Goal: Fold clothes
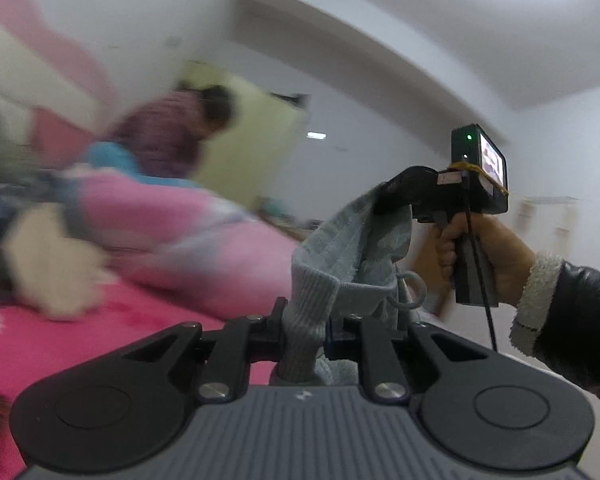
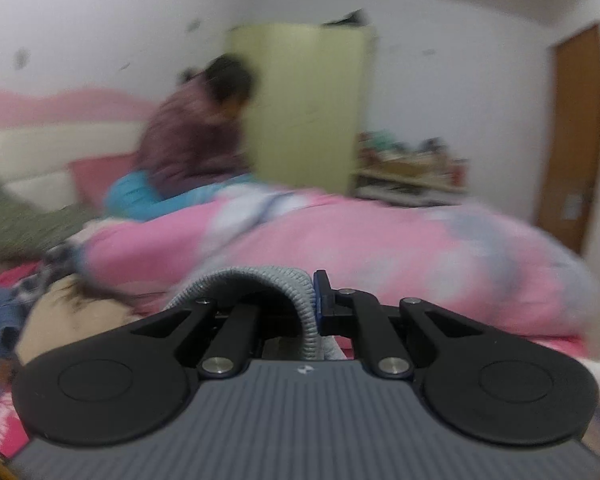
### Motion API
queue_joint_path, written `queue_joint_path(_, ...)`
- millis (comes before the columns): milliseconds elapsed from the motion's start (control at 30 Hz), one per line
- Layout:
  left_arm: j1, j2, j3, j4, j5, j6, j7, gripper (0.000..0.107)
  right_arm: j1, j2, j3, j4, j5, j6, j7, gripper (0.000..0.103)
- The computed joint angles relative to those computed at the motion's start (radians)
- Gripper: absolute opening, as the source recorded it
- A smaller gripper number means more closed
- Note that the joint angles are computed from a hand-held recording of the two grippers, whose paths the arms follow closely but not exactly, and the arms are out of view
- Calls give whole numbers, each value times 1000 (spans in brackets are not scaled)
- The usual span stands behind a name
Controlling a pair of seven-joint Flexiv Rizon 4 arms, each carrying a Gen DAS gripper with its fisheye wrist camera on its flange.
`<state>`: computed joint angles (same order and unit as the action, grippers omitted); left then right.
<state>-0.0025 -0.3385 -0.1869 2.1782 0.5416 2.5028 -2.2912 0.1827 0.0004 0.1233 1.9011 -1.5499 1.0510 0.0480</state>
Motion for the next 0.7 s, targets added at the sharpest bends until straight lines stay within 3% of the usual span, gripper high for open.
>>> queue_joint_path(67, 20, -17, 18, -13, -44, -55, -3, 17, 93, -140, -34, -136, 62, 4, -54, 4)
queue_joint_path(133, 38, -35, 30, -27, -99, -114, 6, 17, 126, -279, -20, -270, 119, -1, -123, 4)
queue_joint_path(300, 183, -50, -31, -83, -100, -312, -44, 17, 218, -549, -52, -543, 347, -21, -385, 4)
queue_joint_path(400, 230, -55, -66, -95, -127, -406, -12, 18, 255, -670, -60, -673, 454, -38, -493, 4)
queue_joint_path(500, 174, -42, -34, -82, -193, -495, 37, 24, 274, -816, -44, -837, 596, -91, -611, 5)
queue_joint_path(633, -65, -40, 173, -58, -433, -527, 183, 52, 303, -991, 23, -1097, 799, -352, -860, 12)
queue_joint_path(700, -126, -38, 224, -48, -500, -508, 232, 58, 313, -1006, 24, -1126, 855, -404, -918, 29)
